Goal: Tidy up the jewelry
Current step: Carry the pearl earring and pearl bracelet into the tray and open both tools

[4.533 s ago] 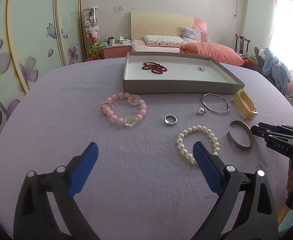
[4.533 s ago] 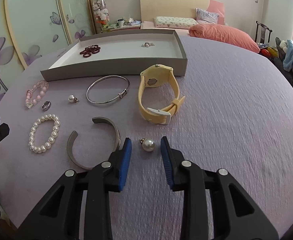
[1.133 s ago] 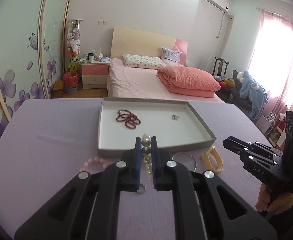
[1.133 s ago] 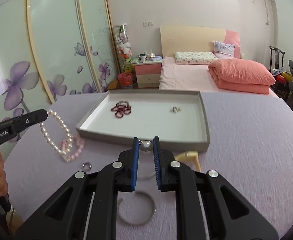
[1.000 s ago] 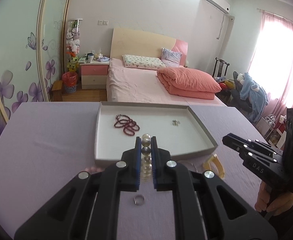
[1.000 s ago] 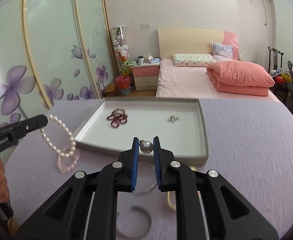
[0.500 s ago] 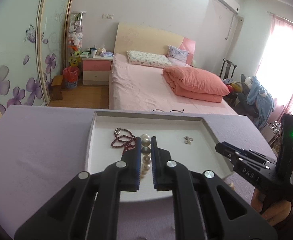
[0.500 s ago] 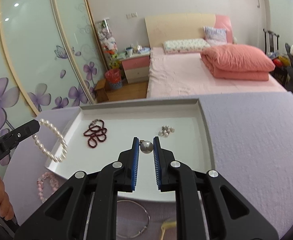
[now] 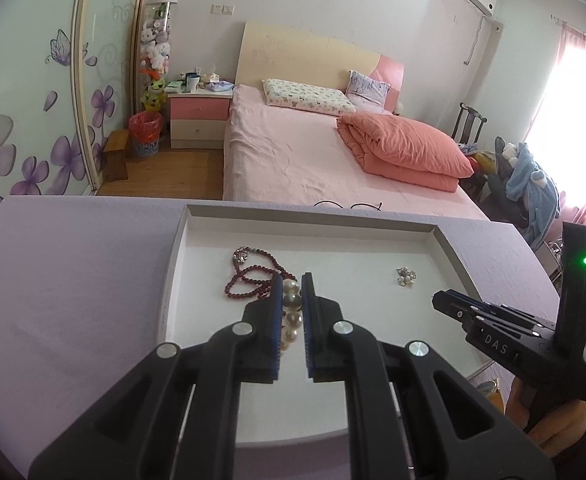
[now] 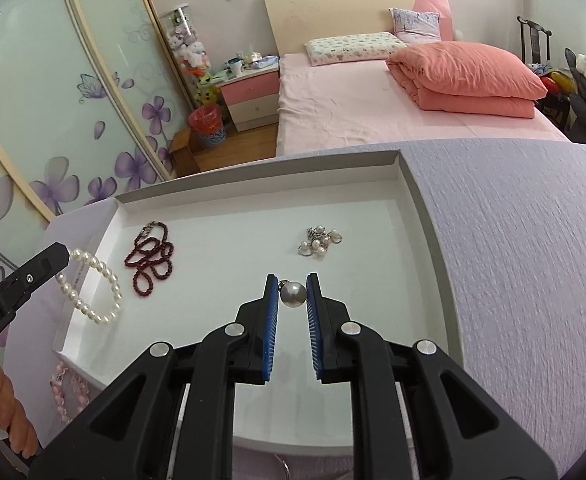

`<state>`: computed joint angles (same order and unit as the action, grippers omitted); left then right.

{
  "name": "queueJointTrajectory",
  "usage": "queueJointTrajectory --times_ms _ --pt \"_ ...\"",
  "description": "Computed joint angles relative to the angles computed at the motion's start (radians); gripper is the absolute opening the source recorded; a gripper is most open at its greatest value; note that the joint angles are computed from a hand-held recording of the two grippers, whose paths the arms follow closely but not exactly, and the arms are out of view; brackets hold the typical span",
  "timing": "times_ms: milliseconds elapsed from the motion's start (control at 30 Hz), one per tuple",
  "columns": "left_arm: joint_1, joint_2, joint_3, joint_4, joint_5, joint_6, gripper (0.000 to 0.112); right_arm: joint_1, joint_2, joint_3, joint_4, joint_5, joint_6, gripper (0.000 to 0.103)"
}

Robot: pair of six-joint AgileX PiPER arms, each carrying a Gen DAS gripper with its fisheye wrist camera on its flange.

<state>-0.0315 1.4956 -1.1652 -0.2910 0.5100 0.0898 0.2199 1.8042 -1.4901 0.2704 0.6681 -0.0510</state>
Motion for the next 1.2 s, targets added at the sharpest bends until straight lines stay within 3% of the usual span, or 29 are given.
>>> queueJointTrajectory --times_ms 200,267,333,833,900,967,1200 --pt "-0.001 0.014 -0.006 -0.003 0.001 0.002 0.009 -0.003 0.022 -0.033 -0.011 0.023 0.024 0.017" --pt "-0.002 0.018 -0.010 0.000 0.003 -0.002 0.009 -0.007 0.014 -0.024 0.008 0.022 0.013 0.034" --pt "-0.008 0.018 -0.006 0.006 -0.002 -0.009 0.009 -0.010 -0.002 -0.004 0.010 -0.001 0.007 0.044" --pt "-0.018 0.044 -0.014 0.010 -0.012 -0.027 0.010 -0.015 -0.069 0.082 0.043 -0.041 -0.049 0.044" --pt "-0.016 0.035 -0.007 0.027 -0.014 -0.056 0.020 -0.013 -0.084 0.099 0.046 -0.050 -0.060 0.044" --pt "-0.003 0.017 0.006 0.037 -0.016 -0.083 0.046 -0.012 -0.101 0.118 0.042 -0.059 -0.064 0.044" --pt "0.064 -0.097 0.081 0.034 -0.004 -0.070 0.063 -0.023 -0.194 0.213 0.070 -0.081 -0.100 0.044"
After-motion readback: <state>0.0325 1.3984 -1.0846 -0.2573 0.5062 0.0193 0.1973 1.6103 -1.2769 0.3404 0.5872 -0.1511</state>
